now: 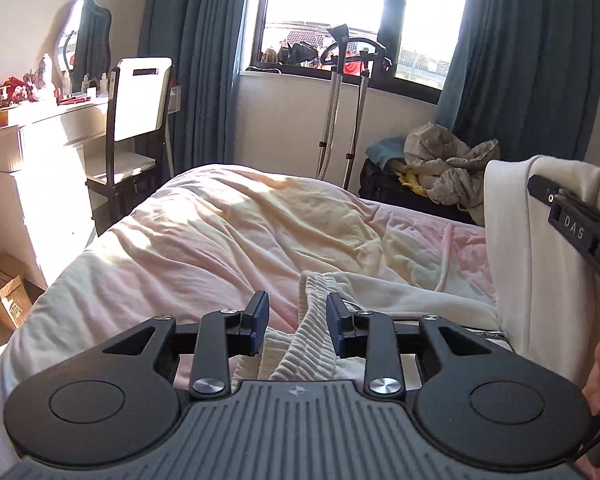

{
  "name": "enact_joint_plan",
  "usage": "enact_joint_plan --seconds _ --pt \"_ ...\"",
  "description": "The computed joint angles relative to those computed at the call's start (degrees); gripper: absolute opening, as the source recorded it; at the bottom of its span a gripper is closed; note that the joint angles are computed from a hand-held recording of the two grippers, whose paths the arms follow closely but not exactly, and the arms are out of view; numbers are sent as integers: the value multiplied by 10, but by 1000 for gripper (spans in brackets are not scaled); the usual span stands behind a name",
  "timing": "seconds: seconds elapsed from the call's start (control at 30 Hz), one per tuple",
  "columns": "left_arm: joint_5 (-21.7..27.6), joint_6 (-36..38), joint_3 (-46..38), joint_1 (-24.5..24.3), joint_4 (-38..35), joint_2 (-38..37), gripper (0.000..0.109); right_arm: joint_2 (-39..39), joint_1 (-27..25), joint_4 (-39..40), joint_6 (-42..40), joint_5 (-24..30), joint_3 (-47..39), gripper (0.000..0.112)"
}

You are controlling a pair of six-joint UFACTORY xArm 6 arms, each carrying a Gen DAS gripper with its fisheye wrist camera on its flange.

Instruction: Fold clothes

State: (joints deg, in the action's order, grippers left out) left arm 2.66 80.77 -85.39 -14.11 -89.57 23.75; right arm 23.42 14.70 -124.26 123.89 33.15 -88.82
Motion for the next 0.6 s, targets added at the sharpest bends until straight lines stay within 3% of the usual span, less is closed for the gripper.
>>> enact_joint_plan --seconds 0.13,0.3,0.43,0.6 --pt "32 70 -2 47 -140 -29 35 109 45 47 -77 -52 -111 16" --pt "71 144 0 66 -244 -38 39 209 74 110 -180 -105 -189 16" --pt "92 157 -3 59 -252 -22 44 187 64 37 -105 -141 -165 19" --pt "120 88 5 49 -186 -3 44 149 23 24 -98 -292 -153 29"
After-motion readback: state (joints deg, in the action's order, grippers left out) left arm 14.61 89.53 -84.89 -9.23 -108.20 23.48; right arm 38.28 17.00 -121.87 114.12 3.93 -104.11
